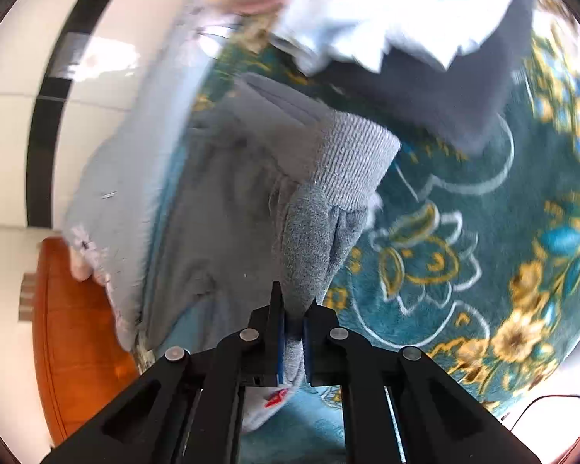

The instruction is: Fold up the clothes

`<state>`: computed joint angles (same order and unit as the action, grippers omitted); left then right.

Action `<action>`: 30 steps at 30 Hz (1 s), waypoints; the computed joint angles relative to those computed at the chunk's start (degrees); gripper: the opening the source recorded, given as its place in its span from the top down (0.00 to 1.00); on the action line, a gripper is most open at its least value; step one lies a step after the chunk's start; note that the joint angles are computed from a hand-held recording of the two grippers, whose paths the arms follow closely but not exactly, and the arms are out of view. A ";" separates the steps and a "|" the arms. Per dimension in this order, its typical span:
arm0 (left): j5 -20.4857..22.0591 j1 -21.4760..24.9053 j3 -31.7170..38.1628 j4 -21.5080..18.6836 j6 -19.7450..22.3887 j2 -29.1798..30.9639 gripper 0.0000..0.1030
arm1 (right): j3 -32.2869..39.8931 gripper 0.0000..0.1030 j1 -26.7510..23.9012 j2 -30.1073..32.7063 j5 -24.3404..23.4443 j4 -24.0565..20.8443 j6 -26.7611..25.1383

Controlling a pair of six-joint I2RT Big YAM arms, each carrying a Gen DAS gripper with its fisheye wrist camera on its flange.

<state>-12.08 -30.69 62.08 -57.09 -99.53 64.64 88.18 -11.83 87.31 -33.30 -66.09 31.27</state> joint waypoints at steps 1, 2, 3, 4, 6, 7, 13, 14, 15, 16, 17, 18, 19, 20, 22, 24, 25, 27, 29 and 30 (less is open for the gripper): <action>0.06 -0.19 0.57 -0.94 0.69 -0.11 0.91 | 0.54 0.94 -0.44 -0.18 0.00 -1.12 -1.53; 0.16 -0.40 1.00 -1.83 1.15 -0.26 0.91 | 1.07 0.94 -0.70 -0.14 -0.17 -2.03 -2.51; 0.42 -0.72 0.77 -2.48 0.51 -0.68 0.91 | 1.60 0.94 -0.93 -0.07 -0.35 -2.92 -3.42; 0.64 -1.13 0.21 -2.87 -1.00 -1.42 0.91 | 1.57 0.94 -1.10 -0.35 -0.68 -3.40 -3.61; 0.62 -1.32 0.00 -3.45 -1.77 -2.43 0.91 | 1.67 0.94 -1.92 -0.62 -2.31 -3.65 -3.60; 0.75 -0.86 0.72 -3.74 -0.73 -2.41 0.91 | 2.13 0.94 -2.63 -0.95 -3.90 -3.23 -3.60; 3.54 7.97 12.87 -3.09 10.05 6.02 0.91 | 12.87 0.94 -0.74 3.94 -7.76 3.42 -0.27; 4.51 9.43 14.83 -2.87 11.07 7.85 0.91 | 14.75 0.94 -0.15 5.16 -7.64 4.31 0.42; 5.62 10.85 17.14 -2.73 12.17 9.99 0.91 | 17.84 0.94 0.45 7.47 -7.26 4.43 0.69; 6.65 12.14 19.50 -2.72 13.21 12.15 0.91 | 20.02 0.94 0.93 8.99 -6.91 4.16 0.77; 7.45 13.27 21.71 -2.88 14.35 14.20 0.91 | 22.72 0.94 1.38 11.20 -6.42 3.76 0.83; 8.17 14.31 24.08 -3.07 15.55 16.36 0.91 | 25.67 0.94 1.82 13.59 -5.92 3.22 0.87; 8.65 15.22 26.70 -3.09 17.10 18.81 0.91 | 28.84 0.94 2.23 16.06 -5.43 2.54 0.89; 9.07 16.07 29.44 -3.28 18.61 21.26 0.91 | 30.86 0.94 2.45 17.72 -5.12 2.25 0.94; 9.56 17.51 35.35 -4.49 21.85 26.47 0.91 | 34.82 0.94 2.82 20.90 -4.55 1.61 1.04; 9.98 18.29 39.38 -4.89 23.82 30.74 0.91 | 39.10 0.94 3.07 24.62 -4.14 0.63 1.66; 10.27 18.74 42.23 -5.98 24.89 33.54 0.90 | 41.42 0.94 3.15 26.58 -3.98 -0.21 2.00; 10.94 19.50 45.85 -7.09 25.83 37.61 0.90 | 46.82 0.94 3.53 30.93 -3.18 -2.83 1.98; 11.61 20.14 49.09 -8.30 25.67 41.42 0.90 | 53.85 0.94 4.19 36.15 -1.73 -6.95 1.13; 11.86 20.38 50.66 -9.01 25.56 43.17 0.90 | 58.33 0.94 4.51 39.23 -1.02 -9.48 0.73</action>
<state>-0.21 -10.31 112.74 -66.09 -73.96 107.81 146.51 -7.33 126.54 -34.31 -75.58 32.00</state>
